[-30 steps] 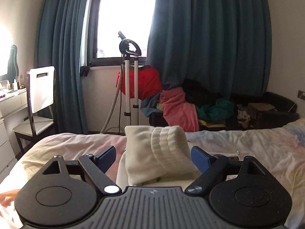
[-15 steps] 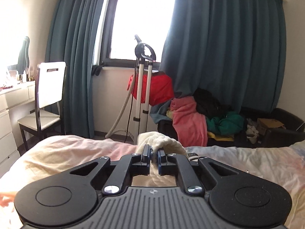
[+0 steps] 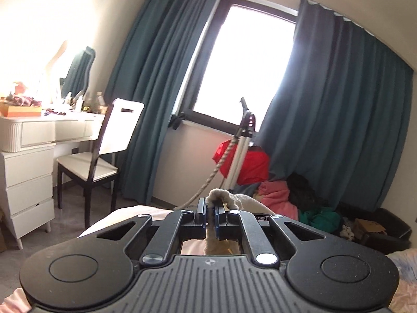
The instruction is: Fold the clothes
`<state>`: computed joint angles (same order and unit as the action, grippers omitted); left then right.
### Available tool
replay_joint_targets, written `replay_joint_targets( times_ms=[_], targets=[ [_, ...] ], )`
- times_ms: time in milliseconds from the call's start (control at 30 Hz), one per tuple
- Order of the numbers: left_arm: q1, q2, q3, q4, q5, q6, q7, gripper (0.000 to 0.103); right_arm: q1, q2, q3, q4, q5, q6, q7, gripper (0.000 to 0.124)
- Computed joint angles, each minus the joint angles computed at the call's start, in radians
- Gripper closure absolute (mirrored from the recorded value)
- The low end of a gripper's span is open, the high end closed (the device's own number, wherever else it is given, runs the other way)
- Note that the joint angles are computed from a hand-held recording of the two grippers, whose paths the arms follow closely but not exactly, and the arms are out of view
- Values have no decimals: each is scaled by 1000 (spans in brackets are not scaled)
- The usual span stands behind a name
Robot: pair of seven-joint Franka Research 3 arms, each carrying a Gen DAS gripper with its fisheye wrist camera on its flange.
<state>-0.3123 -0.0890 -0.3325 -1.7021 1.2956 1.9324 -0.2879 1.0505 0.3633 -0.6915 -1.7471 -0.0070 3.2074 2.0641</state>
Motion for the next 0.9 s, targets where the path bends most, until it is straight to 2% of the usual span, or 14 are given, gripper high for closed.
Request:
replay_joint_targets(
  times_ms=[100,233,300,400,500,600,667,733,800,900],
  targets=[
    [45,-66,37,-54,-37,40,-4,97,29,1,-17,-2,-21,-6,-16,40],
    [120,-7,70,41,-83,-30,155,97,10,37,8,51,-53,-42,-16,40],
    [145,44,94,114,-95,-81,240,97,-44,52,72,86,-65,-67,-18,40],
    [185,114,154,164,-216,-69,321,97,-161,77,215,145,-59,-106,-45,40],
    [227,122,201,101,-337,31,340,95,-248,111,319,192,-62,-115,-61,41],
    [247,95,212,0,-363,118,306,91,-337,144,430,244,-55,-144,-90,41],
    [259,79,213,-55,-377,156,285,80,-370,160,473,270,-54,-160,-105,41],
    [255,64,199,-64,-410,100,281,38,-394,167,508,283,-52,-165,-121,41],
    [245,39,182,-68,-449,40,280,24,-405,163,525,277,-51,-155,-134,41],
    [223,-41,148,-125,-494,28,248,18,-410,144,533,254,-44,-141,-141,41]
  ],
)
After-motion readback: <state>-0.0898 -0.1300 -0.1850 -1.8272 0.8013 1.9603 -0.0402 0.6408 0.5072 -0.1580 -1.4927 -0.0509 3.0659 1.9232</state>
